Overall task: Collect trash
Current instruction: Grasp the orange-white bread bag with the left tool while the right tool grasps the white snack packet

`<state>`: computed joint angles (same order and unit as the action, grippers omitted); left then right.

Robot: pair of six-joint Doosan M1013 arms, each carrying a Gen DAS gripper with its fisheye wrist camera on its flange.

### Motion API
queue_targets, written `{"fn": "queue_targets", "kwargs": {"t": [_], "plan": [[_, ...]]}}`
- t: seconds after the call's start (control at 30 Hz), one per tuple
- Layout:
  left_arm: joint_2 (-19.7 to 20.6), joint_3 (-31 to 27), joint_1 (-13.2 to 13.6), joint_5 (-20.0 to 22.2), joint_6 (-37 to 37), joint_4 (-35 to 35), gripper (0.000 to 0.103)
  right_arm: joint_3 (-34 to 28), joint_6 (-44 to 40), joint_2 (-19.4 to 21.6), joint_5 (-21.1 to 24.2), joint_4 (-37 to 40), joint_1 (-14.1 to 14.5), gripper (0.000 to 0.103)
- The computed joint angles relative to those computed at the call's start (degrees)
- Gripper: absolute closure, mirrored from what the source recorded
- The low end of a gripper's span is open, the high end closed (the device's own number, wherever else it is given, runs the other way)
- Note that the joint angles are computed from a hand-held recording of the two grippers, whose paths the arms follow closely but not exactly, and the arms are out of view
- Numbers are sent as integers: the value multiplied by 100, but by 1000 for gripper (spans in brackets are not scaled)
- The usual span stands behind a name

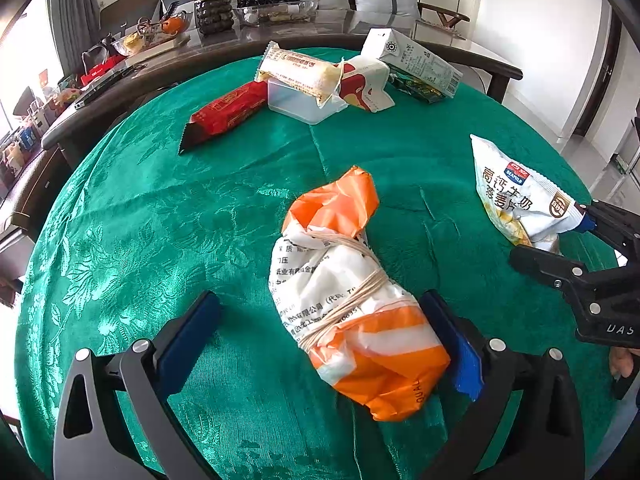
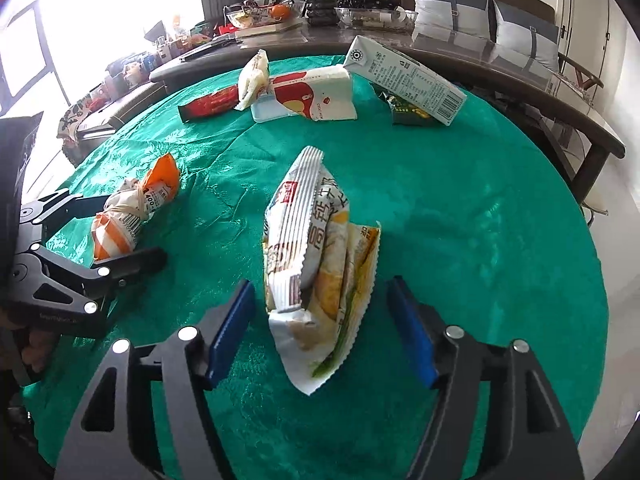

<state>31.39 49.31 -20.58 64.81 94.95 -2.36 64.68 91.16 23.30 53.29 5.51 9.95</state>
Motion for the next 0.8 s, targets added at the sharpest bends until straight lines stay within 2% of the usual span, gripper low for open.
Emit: {"fn": "queue_targets", "kwargs": {"t": [0.2,0.4,0.53,0.7,0.77,0.8], "plan": [[4,-6,2,3,1,-3,4,36,-160,-19,-42,437,-109,31],[-6,9,17,-13,-10,-51,4,-47,-97,31,85,-26,19,26],[-23,31,35,-28,5,-128,4,3,-49,-12,7,43,-13,26],[-91,81,171,42,120,-636,4,-352,-160,53,300,100,6,26],[-107,69,231,124,84,-935,4,-707,-312,205,654,78,49,26],[-106,50,236,159,55,-991,5,-841,-337,273,806,64,60,31]]}}
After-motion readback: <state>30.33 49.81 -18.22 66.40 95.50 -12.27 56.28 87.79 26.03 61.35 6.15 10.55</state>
